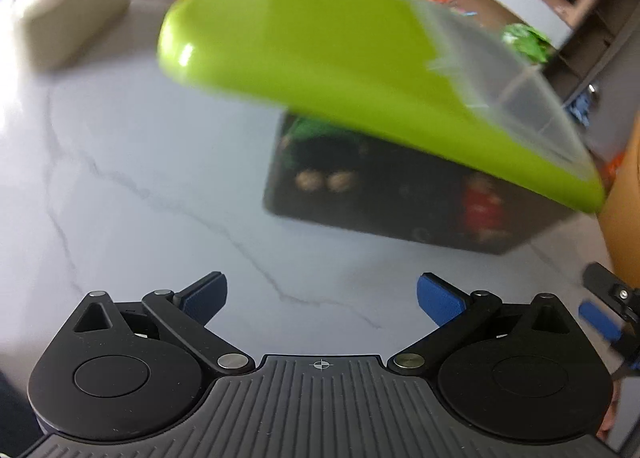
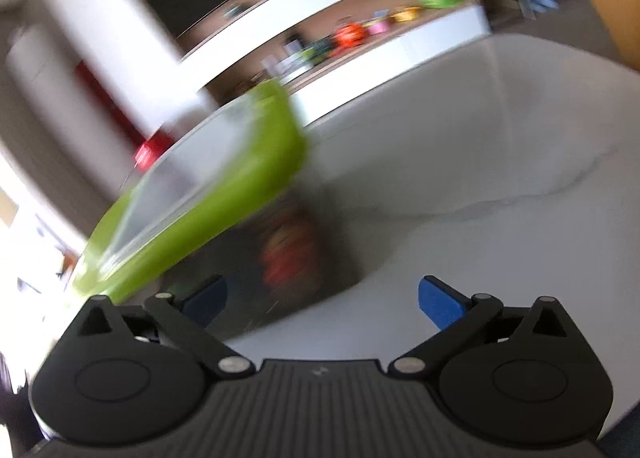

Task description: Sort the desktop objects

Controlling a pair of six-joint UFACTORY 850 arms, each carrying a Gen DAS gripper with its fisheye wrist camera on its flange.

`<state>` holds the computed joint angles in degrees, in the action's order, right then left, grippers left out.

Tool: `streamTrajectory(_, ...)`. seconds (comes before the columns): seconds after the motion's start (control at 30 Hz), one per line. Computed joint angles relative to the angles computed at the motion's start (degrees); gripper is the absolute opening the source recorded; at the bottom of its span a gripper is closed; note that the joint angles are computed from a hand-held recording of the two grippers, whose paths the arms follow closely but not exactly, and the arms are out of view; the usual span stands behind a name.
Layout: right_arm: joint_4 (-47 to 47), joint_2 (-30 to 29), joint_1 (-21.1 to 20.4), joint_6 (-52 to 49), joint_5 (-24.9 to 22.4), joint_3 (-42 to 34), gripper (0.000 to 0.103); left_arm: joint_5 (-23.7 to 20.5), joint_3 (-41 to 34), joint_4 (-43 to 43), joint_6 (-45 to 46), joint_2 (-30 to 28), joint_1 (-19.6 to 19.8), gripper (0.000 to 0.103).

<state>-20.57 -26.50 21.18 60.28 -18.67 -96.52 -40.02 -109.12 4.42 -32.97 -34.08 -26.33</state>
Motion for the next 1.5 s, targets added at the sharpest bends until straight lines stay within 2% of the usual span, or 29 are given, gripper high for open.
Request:
streamTrajectory(0.03,1.3,0.5,0.9,-3.4,-0.7,-0.3,0.103,-0.8,0.3,4.9,-2.2,1.0,-1.5,0.103)
streamTrajectory(0.13,4.6,-0.1,3.3,-10.8,-5.6,-4.2,0.103,-3.3,-7.8,20.7,-14.0,-3.4,-8.3,0.103)
streamTrajectory(0.2,5.5,-1.6,5.0,-14.0,-13.4,-8.8,0.103,-4.7,-5.9,24.7,-16.1,-0.7,-8.9,0.103)
streamTrajectory(0.23,4.5,-1.7,5.7,-14.1,-15.3,-9.8,0.103,-4.6,-4.2,25.7,-16.0,1.2,-8.6,0.103)
streamTrajectory(0.4,-9.3,1.7,9.2,-7.0,-15.0,-8.0,0.103,-5.6,-2.7,30.5,-19.0,5.2,-10.6,0.103)
streamTrajectory(0.5,-9.5,2.0,10.2,-8.0,-17.1,-10.3,0.103,-5.2,-2.4,36.5,-24.4,6.1,-11.9,0.103)
streamTrajectory(0.6,-10.6,3.5,10.0,-8.5,-14.0,-9.5,0.103,-5.6,-1.9,43.8,-31.5,7.3,-13.4,0.103)
streamTrajectory(0.63,-12.8,3.4,10.5,-7.7,-14.7,-10.0,0.103,-5.3,-1.6,45.2,-33.4,7.7,-13.5,0.103)
streamTrajectory(0.73,-16.5,2.6,11.4,-6.2,-17.3,-11.9,0.103,-2.7,-0.7,43.8,-34.9,9.0,-13.0,0.103)
streamTrajectory(0.8,-14.3,2.6,11.1,-6.4,-16.3,-12.2,0.103,-1.4,-2.2,36.1,-28.9,8.5,-11.9,0.103)
streamTrajectory(0.87,-9.4,2.1,10.1,-9.4,-15.5,-13.0,0.103,-2.3,-4.1,31.4,-25.1,7.1,-11.1,0.103)
streamTrajectory(0.93,-9.4,0.9,10.1,-9.5,-17.6,-14.3,0.103,-2.7,-5.1,30.2,-24.2,6.0,-10.7,0.103)
streamTrajectory(1.1,-14.2,-2.3,11.2,-6.2,-24.2,-17.2,0.103,-2.6,-4.7,34.7,-26.1,4.5,-10.9,0.103)
streamTrajectory(1.2,-16.1,-2.6,11.0,-4.5,-24.3,-16.3,0.103,-3.0,-4.0,40.4,-30.1,3.8,-11.1,0.103)
streamTrajectory(1.37,-15.9,-2.3,10.6,-4.1,-23.2,-14.1,0.103,-1.8,-4.5,36.1,-29.1,2.1,-9.8,0.103)
streamTrajectory(1.5,-15.8,-2.5,10.1,-4.4,-23.7,-13.3,0.103,-5.1,-7.1,36.8,-28.9,0.1,-10.2,0.103)
